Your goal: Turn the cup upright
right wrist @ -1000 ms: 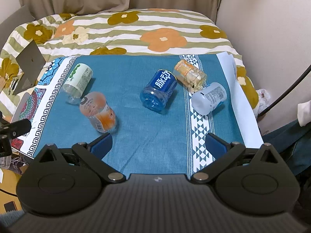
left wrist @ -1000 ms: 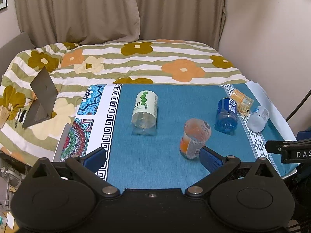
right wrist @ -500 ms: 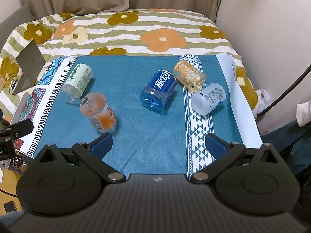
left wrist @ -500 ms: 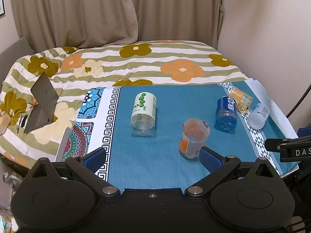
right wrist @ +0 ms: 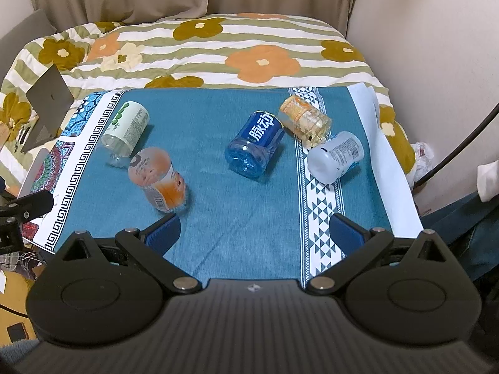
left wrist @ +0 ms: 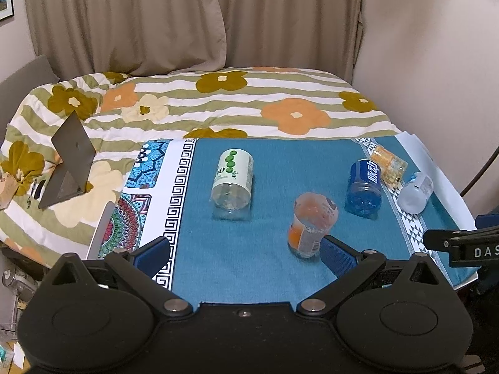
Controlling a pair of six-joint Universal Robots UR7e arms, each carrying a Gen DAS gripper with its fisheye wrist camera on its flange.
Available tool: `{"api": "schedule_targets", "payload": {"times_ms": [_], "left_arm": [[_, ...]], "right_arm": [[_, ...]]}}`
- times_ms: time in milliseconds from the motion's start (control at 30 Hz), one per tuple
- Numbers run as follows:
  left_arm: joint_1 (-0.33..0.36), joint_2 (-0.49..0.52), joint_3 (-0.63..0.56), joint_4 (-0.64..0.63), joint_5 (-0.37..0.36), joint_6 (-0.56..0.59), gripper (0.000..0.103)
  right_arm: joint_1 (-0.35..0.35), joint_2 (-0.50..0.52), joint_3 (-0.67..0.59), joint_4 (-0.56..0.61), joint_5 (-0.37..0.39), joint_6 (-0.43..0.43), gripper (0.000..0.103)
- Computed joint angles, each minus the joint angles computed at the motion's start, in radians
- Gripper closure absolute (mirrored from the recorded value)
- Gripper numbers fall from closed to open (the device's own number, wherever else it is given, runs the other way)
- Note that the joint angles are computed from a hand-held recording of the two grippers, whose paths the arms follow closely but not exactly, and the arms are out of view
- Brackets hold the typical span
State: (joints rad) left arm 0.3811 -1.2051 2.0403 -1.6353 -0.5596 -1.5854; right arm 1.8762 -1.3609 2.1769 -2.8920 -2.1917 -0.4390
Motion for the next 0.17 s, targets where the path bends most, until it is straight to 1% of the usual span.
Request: {"api": "schedule_targets", "payload": {"times_ms": [100, 167], "left_arm": [[-0.004, 0.001, -0.003, 0.039, 0.018, -0.039, 0.0], [-0.004, 0.004, -0.012, 0.082, 0.023, -0.071, 0.0]], "right_arm": [[-0.013, -0.012, 0.003, 0.004, 0.052, -0.002, 0.0], [-0.028, -0.014, 0.009, -0.009, 0.099, -0.038, 0.0]]}}
